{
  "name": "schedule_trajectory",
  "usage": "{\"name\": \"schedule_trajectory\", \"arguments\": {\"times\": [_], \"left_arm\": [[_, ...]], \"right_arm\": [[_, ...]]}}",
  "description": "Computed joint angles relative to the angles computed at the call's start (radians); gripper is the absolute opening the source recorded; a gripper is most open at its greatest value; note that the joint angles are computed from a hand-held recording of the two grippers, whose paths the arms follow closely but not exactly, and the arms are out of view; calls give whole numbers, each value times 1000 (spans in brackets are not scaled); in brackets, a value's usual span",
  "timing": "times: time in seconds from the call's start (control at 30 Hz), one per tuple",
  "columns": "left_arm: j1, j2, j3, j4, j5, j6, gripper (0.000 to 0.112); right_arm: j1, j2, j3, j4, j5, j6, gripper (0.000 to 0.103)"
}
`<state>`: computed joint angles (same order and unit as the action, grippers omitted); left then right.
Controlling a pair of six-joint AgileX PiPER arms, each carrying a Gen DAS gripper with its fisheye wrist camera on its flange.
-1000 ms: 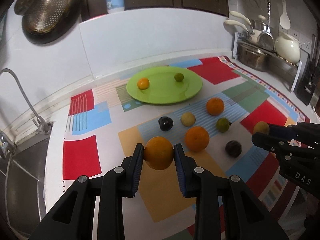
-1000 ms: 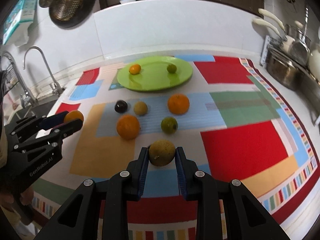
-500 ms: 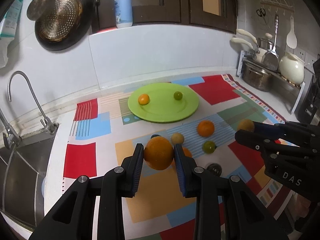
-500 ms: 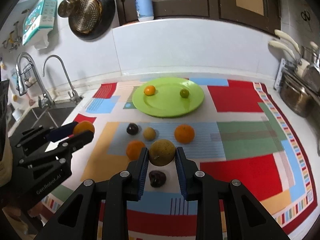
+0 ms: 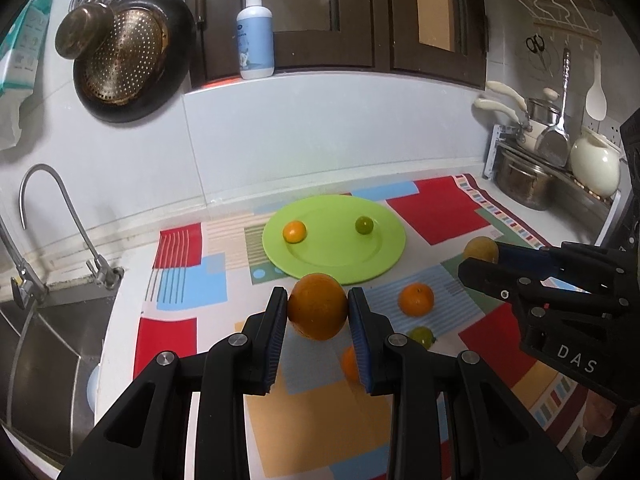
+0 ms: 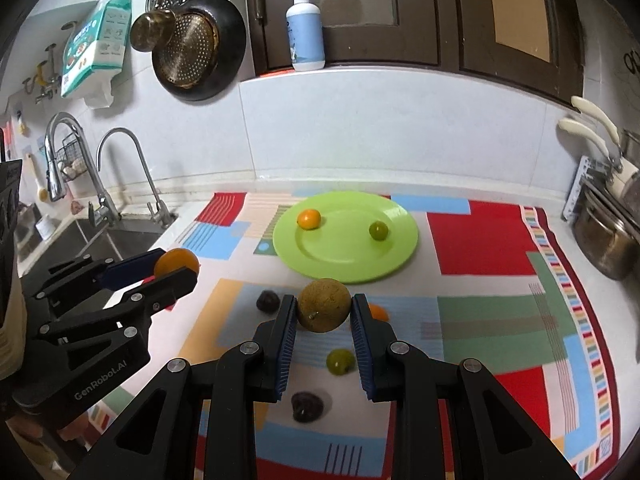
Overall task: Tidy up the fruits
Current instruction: 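Carry the orange in the left tool while the right tool carries the yellow-brown fruit to the plate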
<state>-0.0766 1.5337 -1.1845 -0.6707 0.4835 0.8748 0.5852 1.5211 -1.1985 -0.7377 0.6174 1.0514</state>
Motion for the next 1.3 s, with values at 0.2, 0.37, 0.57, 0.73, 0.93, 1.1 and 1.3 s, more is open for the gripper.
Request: {"name": "schedule_trajectory", "arguments": {"times": [0.2, 0.37, 0.57, 0.73, 0.93, 1.1, 1.3], "left_arm": [[-10, 50, -75, 35, 9, -57, 31], [-25, 93, -134, 63, 3, -86, 31], [-46, 180, -249, 101, 24, -128, 31], [-66, 261, -359, 137, 38, -165, 31], [-92, 387, -529, 211, 64, -238, 31], [-102, 501, -682, 269, 116, -298, 31], [-111, 649, -905, 337, 204, -365, 31]], "right_arm": [[-44, 27, -45, 39, -35, -64, 28], [-81, 60, -85, 88, -58, -133, 28], [-138, 110, -141, 170, -87, -233, 28], [-198, 170, -214, 262, -100, -341, 28], [-260, 257, -324, 372, -94, -486, 28], [-310, 344, -437, 478, -72, -615, 28], [-353, 477, -618, 577, -8, -733, 28]]}}
